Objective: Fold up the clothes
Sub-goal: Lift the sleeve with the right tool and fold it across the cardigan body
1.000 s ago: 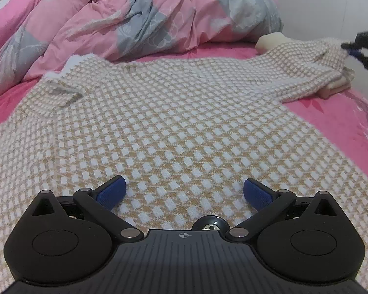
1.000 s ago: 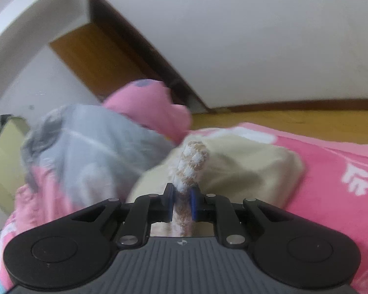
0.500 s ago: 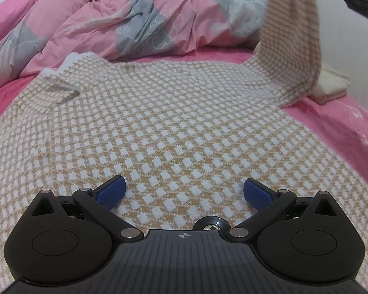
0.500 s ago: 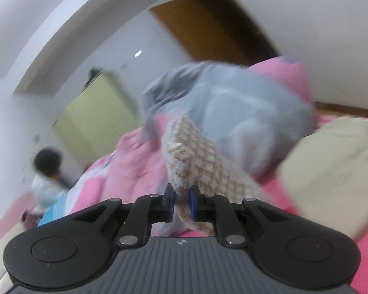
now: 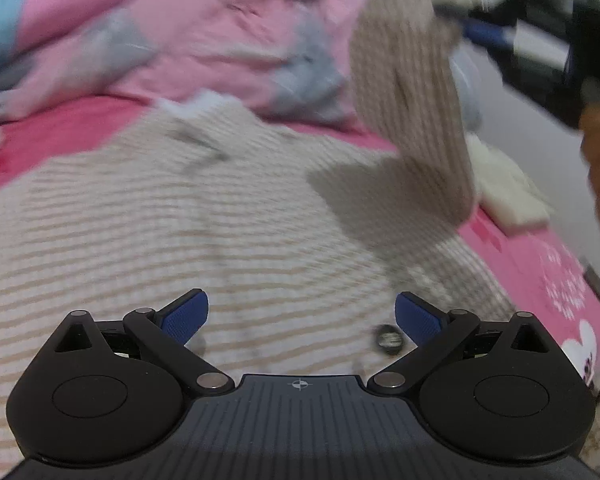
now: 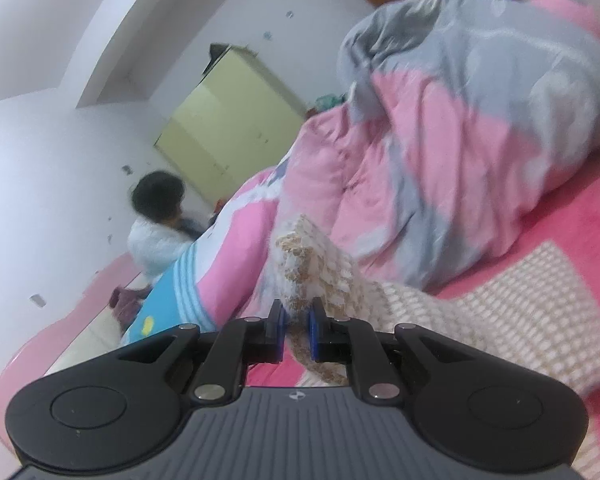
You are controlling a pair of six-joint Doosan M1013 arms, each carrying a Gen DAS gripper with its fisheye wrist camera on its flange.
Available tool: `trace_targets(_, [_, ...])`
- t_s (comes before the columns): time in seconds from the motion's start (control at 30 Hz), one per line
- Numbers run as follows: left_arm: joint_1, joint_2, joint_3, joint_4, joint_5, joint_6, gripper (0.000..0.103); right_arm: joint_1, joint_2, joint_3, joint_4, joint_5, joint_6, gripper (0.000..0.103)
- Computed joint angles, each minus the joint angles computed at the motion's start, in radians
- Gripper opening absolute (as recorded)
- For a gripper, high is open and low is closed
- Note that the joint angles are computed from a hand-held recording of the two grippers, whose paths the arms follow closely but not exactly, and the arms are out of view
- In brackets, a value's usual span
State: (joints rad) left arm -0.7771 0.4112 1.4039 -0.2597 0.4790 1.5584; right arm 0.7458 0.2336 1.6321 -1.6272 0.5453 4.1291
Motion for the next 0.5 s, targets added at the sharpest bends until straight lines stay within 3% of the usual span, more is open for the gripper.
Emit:
trace_targets(0.1, [0.032, -0.044, 0.061, 0.063, -0.036, -0.075, 0.097, 0.006, 0.042, -0.046, 0.024, -0.051, -0.042, 0.012])
trace_targets(0.3, [0.089, -0.107, 0.176, 0.081, -0.157, -0.190, 0.097, 0.017, 0.140, -0.161, 0.257, -0.133, -0.338, 0.012])
trace_targets(0.5, [0.135, -0.135, 0.234, 0.011, -0.253, -0.261, 0.093, 0.043, 0.260, -0.301, 0.601, -0.141, -0.787, 0.012])
